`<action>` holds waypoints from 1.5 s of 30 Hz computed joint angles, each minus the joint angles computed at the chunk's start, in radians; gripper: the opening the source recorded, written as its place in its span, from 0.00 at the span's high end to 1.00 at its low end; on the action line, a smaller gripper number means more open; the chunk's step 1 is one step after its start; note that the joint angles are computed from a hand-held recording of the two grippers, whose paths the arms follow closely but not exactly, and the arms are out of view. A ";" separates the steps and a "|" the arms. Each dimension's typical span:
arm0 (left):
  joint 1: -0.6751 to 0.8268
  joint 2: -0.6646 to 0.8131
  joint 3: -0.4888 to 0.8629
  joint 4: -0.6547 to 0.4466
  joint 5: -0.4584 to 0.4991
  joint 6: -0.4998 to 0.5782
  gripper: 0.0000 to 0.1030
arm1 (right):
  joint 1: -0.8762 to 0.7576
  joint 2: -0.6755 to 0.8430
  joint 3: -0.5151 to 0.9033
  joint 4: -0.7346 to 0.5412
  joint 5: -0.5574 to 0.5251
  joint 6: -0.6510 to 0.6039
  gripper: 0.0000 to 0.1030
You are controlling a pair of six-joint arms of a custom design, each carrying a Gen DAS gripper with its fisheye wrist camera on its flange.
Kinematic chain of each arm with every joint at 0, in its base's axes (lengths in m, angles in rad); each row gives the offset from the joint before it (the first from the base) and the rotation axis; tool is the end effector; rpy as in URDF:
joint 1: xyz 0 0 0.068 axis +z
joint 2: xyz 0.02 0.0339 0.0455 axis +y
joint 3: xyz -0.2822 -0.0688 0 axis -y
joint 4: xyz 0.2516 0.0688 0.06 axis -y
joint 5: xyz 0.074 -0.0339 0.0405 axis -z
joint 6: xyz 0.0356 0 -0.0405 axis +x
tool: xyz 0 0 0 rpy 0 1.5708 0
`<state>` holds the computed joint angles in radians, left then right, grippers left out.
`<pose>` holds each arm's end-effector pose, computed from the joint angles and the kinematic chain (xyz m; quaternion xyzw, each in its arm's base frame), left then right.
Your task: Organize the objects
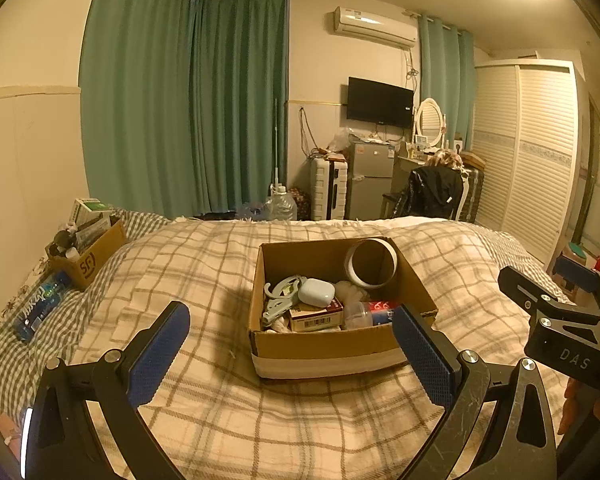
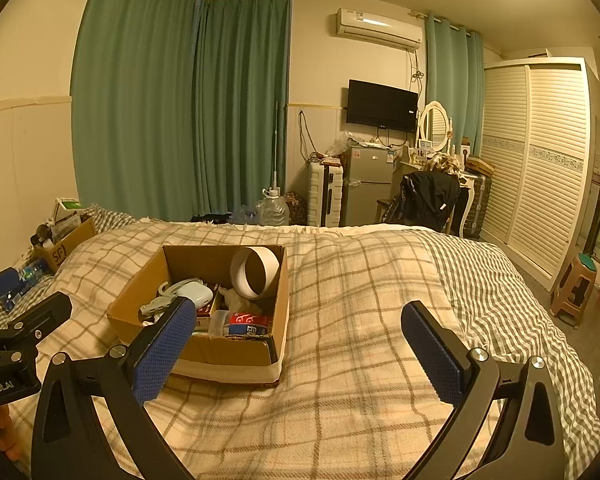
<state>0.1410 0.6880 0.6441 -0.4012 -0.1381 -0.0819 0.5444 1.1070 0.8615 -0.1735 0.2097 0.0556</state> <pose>0.1524 0.0266 0.2946 -0.1304 0.8344 0.0741 0.5304 0.2192 0.1241 0.3187 -0.1465 0.8231 0.0762 0.5433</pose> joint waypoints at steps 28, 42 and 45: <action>-0.020 -0.004 -0.008 0.002 -0.043 0.003 0.00 | -0.001 0.007 -0.008 0.010 0.000 -0.005 0.00; -0.024 0.001 -0.004 0.000 -0.045 0.009 0.00 | 0.003 0.010 -0.007 0.007 0.003 -0.007 0.00; -0.024 0.004 -0.006 0.001 -0.044 0.015 0.00 | 0.000 0.009 -0.010 0.003 -0.002 -0.010 0.00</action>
